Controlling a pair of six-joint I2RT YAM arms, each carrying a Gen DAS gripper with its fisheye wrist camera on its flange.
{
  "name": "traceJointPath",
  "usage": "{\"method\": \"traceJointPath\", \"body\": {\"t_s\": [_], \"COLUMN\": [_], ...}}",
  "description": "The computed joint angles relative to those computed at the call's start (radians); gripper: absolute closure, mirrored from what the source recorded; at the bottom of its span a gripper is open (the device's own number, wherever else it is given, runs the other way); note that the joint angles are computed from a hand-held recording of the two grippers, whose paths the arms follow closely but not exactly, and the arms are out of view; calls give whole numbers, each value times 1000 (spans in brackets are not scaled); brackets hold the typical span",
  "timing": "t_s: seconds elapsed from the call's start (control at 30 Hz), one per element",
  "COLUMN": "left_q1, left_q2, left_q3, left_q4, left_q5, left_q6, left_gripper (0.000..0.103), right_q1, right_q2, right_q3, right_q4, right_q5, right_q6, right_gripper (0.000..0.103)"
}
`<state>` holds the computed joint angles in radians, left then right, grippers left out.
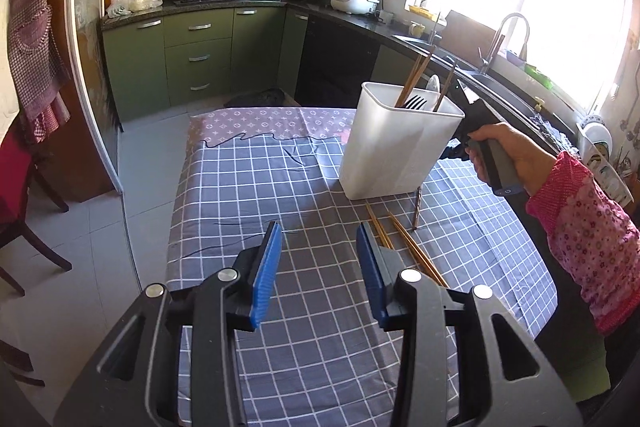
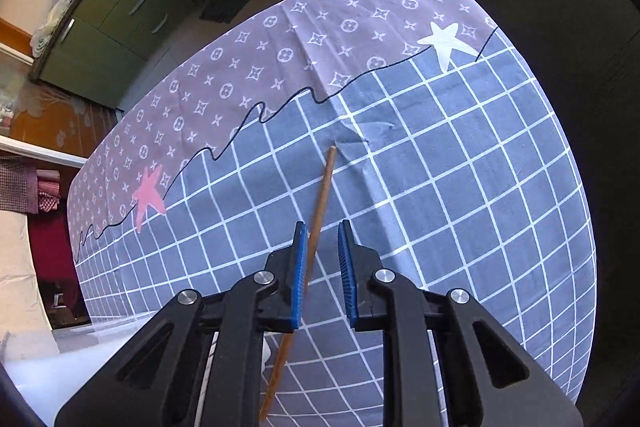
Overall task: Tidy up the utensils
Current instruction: 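Carry the held chopstick toward the white holder with the right tool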
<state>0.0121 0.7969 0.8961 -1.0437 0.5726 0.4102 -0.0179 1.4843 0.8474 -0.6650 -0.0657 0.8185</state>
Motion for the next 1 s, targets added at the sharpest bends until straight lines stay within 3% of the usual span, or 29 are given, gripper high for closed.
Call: {"method": "traceJointPath", "body": {"t_s": [0.2,0.3,0.57,0.8,1.0], "left_q1": [111,113,114,91,-26], "left_q2": [4,5,6,29,15], "left_q3": [21,16,6,7,-8], "left_q4": [-52,-56,-71,-63,-28], "left_q5": [62,62,59,42,-18], "left_q6": [96,101,113,99,18], "left_gripper": [65,65,65,64,64], "right_q1": [14,28,19,-53,-40], "right_q2": [46,77,90,-122,-523], "right_q3": [25,57,69,-67,-177], "right_q4": [-13,-29,-29,-79,-214], "right_q5": [26,53,44,39,13], "right_q6": [-1,6,-44,-162,-213], "right_gripper": [86,93,96,97,97]}}
